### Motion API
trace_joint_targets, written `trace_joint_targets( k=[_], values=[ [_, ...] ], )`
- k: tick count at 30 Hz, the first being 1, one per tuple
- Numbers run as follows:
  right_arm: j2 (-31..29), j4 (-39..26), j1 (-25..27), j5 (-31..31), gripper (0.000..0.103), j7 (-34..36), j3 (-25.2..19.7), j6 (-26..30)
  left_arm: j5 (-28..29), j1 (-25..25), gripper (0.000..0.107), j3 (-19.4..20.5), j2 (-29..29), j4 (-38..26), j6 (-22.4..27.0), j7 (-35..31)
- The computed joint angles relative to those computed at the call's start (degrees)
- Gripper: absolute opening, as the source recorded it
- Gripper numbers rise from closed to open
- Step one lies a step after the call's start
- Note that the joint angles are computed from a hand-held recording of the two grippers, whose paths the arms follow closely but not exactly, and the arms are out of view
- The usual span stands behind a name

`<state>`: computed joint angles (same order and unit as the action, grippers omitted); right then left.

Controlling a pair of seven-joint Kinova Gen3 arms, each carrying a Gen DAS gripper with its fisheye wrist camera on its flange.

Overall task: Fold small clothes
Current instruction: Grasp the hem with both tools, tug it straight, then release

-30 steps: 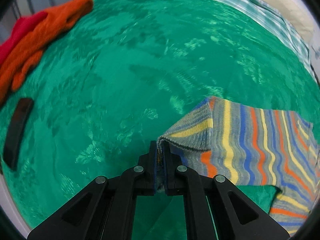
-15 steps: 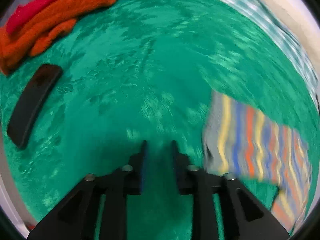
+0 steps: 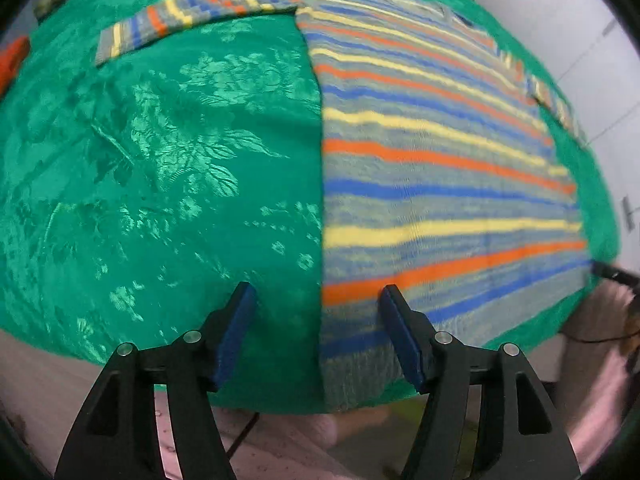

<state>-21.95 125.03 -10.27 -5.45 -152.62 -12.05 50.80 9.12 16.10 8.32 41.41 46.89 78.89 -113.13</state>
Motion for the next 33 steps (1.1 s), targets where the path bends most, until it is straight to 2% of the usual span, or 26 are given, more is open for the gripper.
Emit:
trace_joint_targets(
  k=[2, 3, 4, 5, 6, 8, 13, 18, 26, 29, 30, 31, 32, 33],
  values=[
    [1.07, 2.40, -3.35, -4.25, 0.060, 4.51, 4.57, -3.79, 0.63, -1.34, 0.060, 2.48, -1.61, 3.38, -1.86, 0.36],
    [1.50, 2.98, -3.89, -5.61, 0.053, 6.84, 5.44, -5.28, 0.99, -2.60, 0.049, 4.51, -1.48, 3.65, -1.40, 1.00],
    [1.66, 3.48, -3.69, -6.96, 0.035, 8.62, 5.55, -6.58, 1.14, -2.92, 0.030, 5.47, -0.96, 3.04, 0.00, 1.33],
    [1.83, 3.99, -3.75, -8.20, 0.008, 9.49, 6.02, -7.51, 0.79, -2.35, 0.016, 5.38, -0.37, 1.60, 2.33, 1.33],
    [1.99, 4.41, -4.00, -9.79, 0.006, 10.37, 6.87, -7.85, 0.83, -1.39, 0.005, 4.22, 0.98, -0.70, 4.66, 0.85],
    [2.36, 3.46, -2.75, -10.18, 0.006, 10.26, 5.68, -6.85, 2.92, -0.27, 0.004, 1.23, 1.10, -2.50, 7.16, 0.59],
    [1.81, -0.02, -1.15, -6.39, 0.005, 5.58, 1.98, 0.04, 1.75, 0.11, 0.004, 0.23, 1.50, -5.24, 10.57, 0.15],
    [5.32, 0.36, -1.66, -6.12, 0.005, 4.54, 2.08, -0.77, -1.20, 3.06, 0.004, -0.90, 2.20, -3.91, 8.19, 0.82],
    [5.99, -0.16, -2.63, -2.56, 0.005, 0.21, 0.34, 0.28, -2.18, 4.04, 0.004, -0.83, 0.07, 0.75, 3.46, 2.55],
    [6.76, -1.27, -3.12, -1.21, 0.006, -1.04, -0.23, 1.36, -3.11, 4.98, 0.012, -1.25, -1.03, 2.33, 1.90, 4.42],
    [7.26, -2.21, -3.35, -0.49, 0.006, -1.61, -0.63, 2.65, -3.61, 5.15, 0.019, -1.38, -1.81, 3.33, 1.39, 4.68],
    [8.04, -3.23, -3.68, 0.21, 0.009, -2.29, -1.10, 4.11, -4.57, 5.69, 0.042, -1.76, -3.14, 4.96, 0.36, 5.25],
    [8.67, -4.58, -4.47, 1.34, 0.020, -3.72, -1.73, 6.42, -6.10, 6.59, 0.057, -2.44, -5.23, 7.55, -1.60, 6.37],
    [9.10, -5.92, -4.21, 2.53, 0.029, -5.52, -3.31, 8.73, -7.05, 7.08, 0.078, -2.90, -7.27, 9.90, -3.93, 7.47]
  ],
)
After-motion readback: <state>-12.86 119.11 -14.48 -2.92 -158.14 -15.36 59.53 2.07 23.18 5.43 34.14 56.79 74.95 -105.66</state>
